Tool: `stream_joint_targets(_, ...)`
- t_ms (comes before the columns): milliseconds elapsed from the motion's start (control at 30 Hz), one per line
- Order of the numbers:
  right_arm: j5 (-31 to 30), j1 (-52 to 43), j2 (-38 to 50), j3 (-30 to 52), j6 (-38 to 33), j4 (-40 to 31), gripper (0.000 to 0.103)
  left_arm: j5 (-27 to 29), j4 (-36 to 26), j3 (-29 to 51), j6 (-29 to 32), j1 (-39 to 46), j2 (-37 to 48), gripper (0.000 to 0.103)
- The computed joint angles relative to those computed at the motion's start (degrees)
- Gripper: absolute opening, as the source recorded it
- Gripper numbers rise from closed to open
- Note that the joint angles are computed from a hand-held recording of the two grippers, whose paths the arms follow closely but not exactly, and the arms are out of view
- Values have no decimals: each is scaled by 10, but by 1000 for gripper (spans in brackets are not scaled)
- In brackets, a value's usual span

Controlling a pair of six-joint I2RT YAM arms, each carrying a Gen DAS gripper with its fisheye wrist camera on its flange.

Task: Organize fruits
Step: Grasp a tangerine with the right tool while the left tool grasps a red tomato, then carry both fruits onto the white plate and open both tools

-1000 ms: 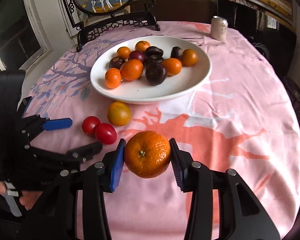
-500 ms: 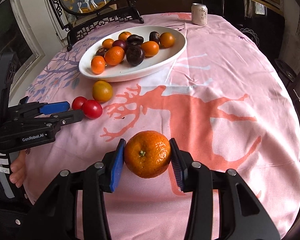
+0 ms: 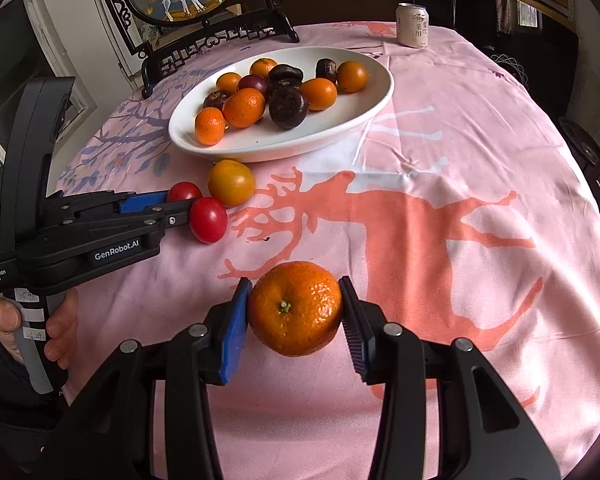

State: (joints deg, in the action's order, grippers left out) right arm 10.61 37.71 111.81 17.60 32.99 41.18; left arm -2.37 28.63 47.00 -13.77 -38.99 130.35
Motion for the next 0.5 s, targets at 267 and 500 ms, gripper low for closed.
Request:
stream_joint_targets(267, 14, 22, -21, 21, -1, -39, 44, 10, 69, -104, -21, -17, -76, 32)
stream_joint_targets(500, 13, 28, -34, 50, -13, -75, 44, 25, 72, -153, -26, -18, -132, 32)
